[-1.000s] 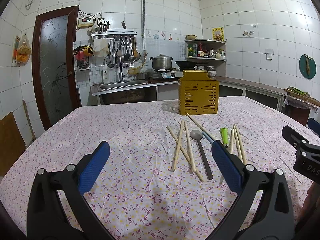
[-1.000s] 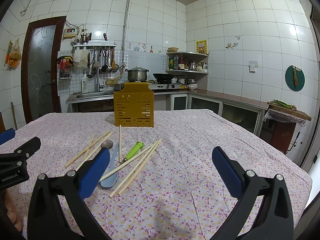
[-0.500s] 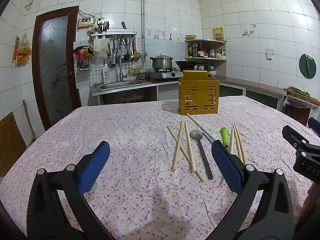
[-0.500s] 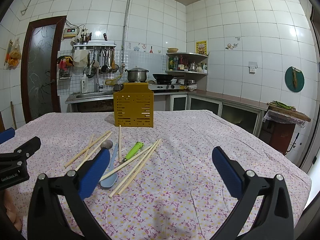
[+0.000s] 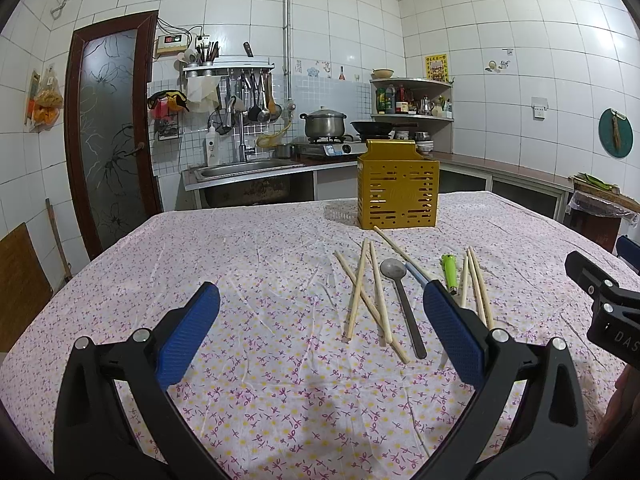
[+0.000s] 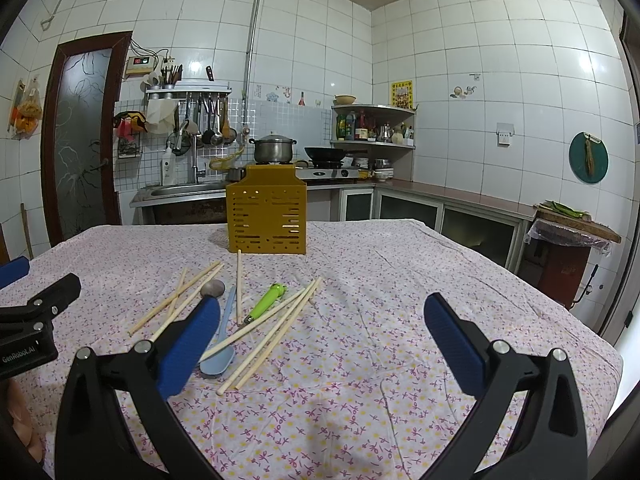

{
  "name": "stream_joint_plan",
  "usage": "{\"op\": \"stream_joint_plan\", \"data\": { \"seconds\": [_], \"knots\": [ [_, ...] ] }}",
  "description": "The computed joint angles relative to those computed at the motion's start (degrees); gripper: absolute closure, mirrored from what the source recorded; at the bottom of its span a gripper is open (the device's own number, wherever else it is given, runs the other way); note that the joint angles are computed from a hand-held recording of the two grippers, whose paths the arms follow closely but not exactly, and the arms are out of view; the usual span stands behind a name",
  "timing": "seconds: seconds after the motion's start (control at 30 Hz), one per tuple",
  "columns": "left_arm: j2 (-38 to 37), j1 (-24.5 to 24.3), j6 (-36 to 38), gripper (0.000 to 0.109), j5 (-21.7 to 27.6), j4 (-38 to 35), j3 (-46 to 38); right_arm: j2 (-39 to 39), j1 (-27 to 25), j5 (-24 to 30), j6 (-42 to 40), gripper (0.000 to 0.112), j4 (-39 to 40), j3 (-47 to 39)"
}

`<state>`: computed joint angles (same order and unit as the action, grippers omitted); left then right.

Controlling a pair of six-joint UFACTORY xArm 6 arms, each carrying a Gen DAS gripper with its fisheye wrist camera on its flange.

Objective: Organize utensils

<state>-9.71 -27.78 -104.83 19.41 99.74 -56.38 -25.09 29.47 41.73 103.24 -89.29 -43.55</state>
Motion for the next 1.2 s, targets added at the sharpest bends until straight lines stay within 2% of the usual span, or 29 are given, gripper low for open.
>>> {"op": "stream_joint_plan", "data": {
  "seconds": [1.03, 1.2],
  "knots": [
    [0.26, 0.23, 0.53, 0.01, -0.3, -0.72, 0.02, 0.15, -0.6, -0.51, -0.17, 0.013, 0.12, -0.03],
    [1.44, 0.57, 6.3, 0.01, -0.46, -7.22, -0.63, 1.17, -2.17, -2.28, -3.18, 0.013, 3.14, -1.3]
  ]
}}
